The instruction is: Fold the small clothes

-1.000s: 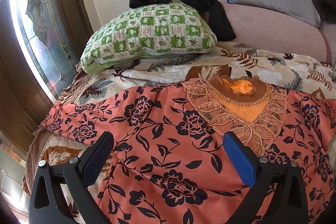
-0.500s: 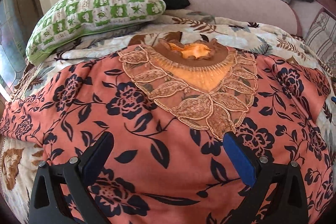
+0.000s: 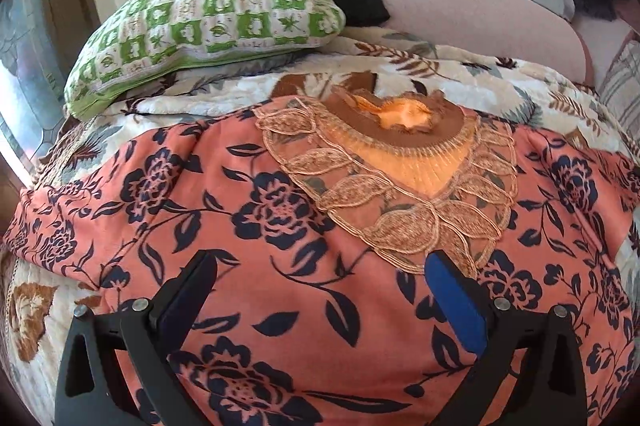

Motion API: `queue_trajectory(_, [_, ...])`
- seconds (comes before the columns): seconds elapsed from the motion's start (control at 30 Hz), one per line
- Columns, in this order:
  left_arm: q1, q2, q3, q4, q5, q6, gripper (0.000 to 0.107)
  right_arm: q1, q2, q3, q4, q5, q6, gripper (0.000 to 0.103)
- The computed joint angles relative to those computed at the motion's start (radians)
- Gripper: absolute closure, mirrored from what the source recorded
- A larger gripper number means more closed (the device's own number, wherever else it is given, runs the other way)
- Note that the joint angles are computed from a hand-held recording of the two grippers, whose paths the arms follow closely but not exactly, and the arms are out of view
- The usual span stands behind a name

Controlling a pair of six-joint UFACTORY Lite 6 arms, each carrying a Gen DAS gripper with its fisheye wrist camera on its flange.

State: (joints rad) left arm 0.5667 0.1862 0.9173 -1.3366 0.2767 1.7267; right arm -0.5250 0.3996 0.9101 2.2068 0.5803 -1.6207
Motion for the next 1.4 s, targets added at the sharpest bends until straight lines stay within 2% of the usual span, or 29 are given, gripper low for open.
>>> queue_trajectory(0.1, [0.060,0.018,0.067,0.041,0.024,-0.093,0.004,0.066,-0.199,-0.088,0.029,0.044,-0.028,0.097])
queue_trajectory(0.2, [0.097,0.019,0.101,-0.003,-0.015,-0.067,0.004,0.191,-0.379,-0.133,0.011,0.049,0.025,0.097])
queue_trajectory(0.33, [0.144,0.011,0.130,-0.099,-0.046,0.022,0.004,0.492,-0.496,-0.101,0.085,-0.044,-0.014,0.097])
queue_trajectory(0.43, [0.188,0.009,0.156,-0.086,-0.028,0.011,0.004,0.742,-0.450,-0.035,0.228,-0.105,-0.132,0.097])
queue_trajectory(0.53, [0.238,0.033,0.203,0.002,-0.006,-0.072,0.004,0.941,-0.298,0.076,0.380,-0.122,-0.261,0.097])
queue_trajectory(0.6, [0.271,0.071,0.260,0.115,0.014,-0.200,0.004,1.010,-0.162,0.161,0.336,-0.050,-0.190,0.096])
queue_trajectory(0.67, [0.301,0.109,0.309,0.189,0.029,-0.290,0.004,1.061,-0.034,0.261,0.212,0.004,-0.033,0.093])
queue_trajectory(0.7, [0.313,0.124,0.328,0.216,0.032,-0.321,0.004,1.076,0.027,0.317,0.138,0.019,0.046,0.089])
queue_trajectory(0.77, [0.332,0.152,0.360,0.249,0.035,-0.361,0.004,1.099,0.122,0.397,0.042,0.069,0.151,0.044])
queue_trajectory(0.8, [0.338,0.166,0.377,0.275,0.036,-0.392,0.004,1.107,0.137,0.387,0.057,0.107,0.155,0.008])
queue_trajectory(0.83, [0.343,0.179,0.393,0.297,0.043,-0.420,0.004,1.106,0.129,0.350,0.114,0.147,0.124,0.002])
queue_trajectory(0.9, [0.349,0.207,0.427,0.349,0.085,-0.482,0.004,1.098,0.090,0.272,0.206,0.199,0.036,0.002])
queue_trajectory(0.97, [0.350,0.235,0.460,0.399,0.148,-0.539,0.004,1.054,0.037,0.214,0.197,0.198,0.046,0.003])
queue_trajectory(1.03, [0.339,0.244,0.462,0.397,0.190,-0.535,0.004,1.026,-0.061,0.129,0.243,0.097,0.013,0.007])
queue_trajectory(1.1, [0.317,0.247,0.455,0.396,0.225,-0.516,0.005,1.011,-0.165,0.056,0.286,-0.065,-0.045,0.018])
queue_trajectory(1.13, [0.307,0.254,0.457,0.400,0.255,-0.509,0.013,1.007,-0.208,0.016,0.331,-0.120,-0.103,0.025])
queue_trajectory(1.17, [0.295,0.264,0.460,0.415,0.281,-0.512,0.020,0.995,-0.242,-0.023,0.379,-0.160,-0.160,0.027])
queue_trajectory(1.23, [0.258,0.299,0.479,0.490,0.317,-0.556,0.053,0.968,-0.297,-0.088,0.447,-0.220,-0.237,0.038])
queue_trajectory(1.27, [0.239,0.324,0.492,0.531,0.329,-0.588,0.060,0.950,-0.313,-0.105,0.432,-0.245,-0.236,0.044])
queue_trajectory(1.3, [0.222,0.351,0.507,0.569,0.344,-0.624,0.070,0.933,-0.333,-0.133,0.414,-0.262,-0.233,0.055])
queue_trajectory(1.4, [0.187,0.370,0.498,0.590,0.338,-0.626,0.072,0.910,-0.360,-0.204,0.406,-0.288,-0.218,0.061])
